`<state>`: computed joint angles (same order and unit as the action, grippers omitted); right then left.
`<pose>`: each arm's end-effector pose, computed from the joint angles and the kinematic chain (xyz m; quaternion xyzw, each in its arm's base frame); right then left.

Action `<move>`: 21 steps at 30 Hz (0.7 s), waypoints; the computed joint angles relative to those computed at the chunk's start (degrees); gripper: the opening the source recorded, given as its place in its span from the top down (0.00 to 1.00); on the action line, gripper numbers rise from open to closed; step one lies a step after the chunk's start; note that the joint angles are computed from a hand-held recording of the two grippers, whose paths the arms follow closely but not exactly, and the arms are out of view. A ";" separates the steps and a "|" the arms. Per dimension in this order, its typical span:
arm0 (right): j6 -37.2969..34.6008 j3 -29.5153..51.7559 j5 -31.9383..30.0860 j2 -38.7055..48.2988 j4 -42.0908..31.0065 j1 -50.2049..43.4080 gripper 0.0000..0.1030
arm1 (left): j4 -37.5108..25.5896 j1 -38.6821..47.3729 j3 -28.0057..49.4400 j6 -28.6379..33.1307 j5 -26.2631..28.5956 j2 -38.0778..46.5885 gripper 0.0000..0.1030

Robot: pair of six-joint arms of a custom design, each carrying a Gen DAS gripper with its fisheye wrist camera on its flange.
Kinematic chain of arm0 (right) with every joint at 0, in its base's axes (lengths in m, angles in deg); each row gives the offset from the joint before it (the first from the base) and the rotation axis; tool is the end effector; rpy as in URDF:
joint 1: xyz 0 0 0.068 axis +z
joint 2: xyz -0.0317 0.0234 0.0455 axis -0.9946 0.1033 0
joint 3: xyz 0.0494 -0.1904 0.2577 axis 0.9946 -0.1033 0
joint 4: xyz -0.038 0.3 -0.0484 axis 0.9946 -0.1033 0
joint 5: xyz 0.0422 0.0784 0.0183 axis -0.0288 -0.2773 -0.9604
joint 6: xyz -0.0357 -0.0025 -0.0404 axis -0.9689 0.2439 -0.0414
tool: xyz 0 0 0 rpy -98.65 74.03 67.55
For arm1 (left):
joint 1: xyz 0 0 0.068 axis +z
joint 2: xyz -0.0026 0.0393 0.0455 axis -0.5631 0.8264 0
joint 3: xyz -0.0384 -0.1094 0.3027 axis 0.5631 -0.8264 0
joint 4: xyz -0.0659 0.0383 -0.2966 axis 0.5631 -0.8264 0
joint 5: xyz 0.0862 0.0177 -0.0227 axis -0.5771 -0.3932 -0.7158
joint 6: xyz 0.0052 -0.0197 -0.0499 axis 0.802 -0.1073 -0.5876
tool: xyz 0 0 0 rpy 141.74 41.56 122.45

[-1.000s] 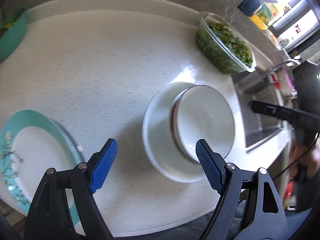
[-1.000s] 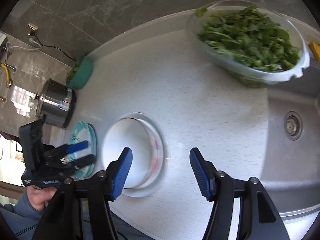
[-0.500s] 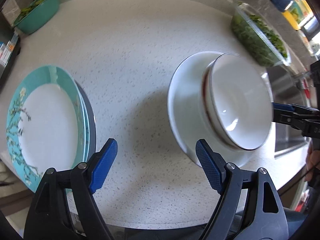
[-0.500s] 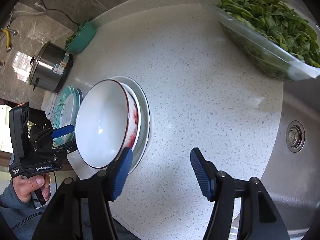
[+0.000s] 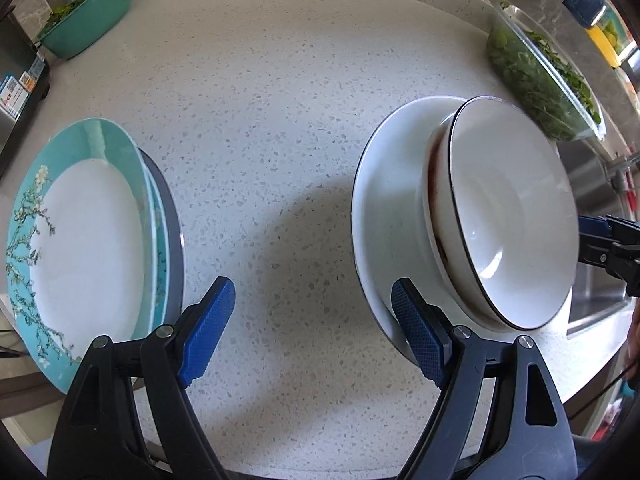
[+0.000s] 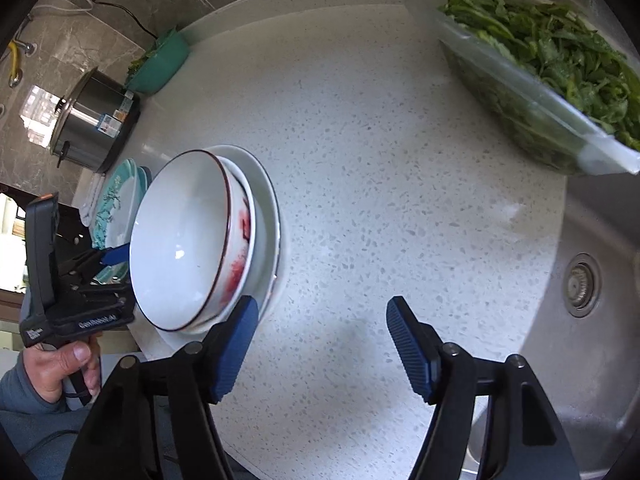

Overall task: Organize plates and bowls
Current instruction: 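Grasp the white plate rim with both grippers and lift it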

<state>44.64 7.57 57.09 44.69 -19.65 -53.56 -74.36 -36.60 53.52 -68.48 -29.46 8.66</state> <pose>0.2570 0.1686 0.1082 -0.1795 0.9504 0.2475 0.0575 0.1895 -0.0097 0.0882 -0.0256 0.9893 -0.0379 0.1386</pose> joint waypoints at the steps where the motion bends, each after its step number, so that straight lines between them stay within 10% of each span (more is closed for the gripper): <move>1: -0.01 0.24 0.43 0.87 0.92 0.48 0.32 | 0.96 0.21 0.36 0.04 0.11 1.51 0.22; 11: -0.49 -1.12 0.88 5.33 12.69 1.80 0.46 | 9.09 1.55 1.32 1.39 3.00 6.22 0.16; 15: 0.08 -0.61 -2.58 7.36 14.83 0.66 0.50 | 10.64 0.92 2.32 3.74 3.92 9.16 0.43; 21: 1.96 -0.51 -4.12 9.03 17.05 1.18 0.52 | 13.07 -0.93 3.20 4.20 5.26 11.74 0.50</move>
<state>46.60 7.06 52.98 53.72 -2.60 -52.38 -61.30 -37.54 56.71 -64.28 -24.20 20.40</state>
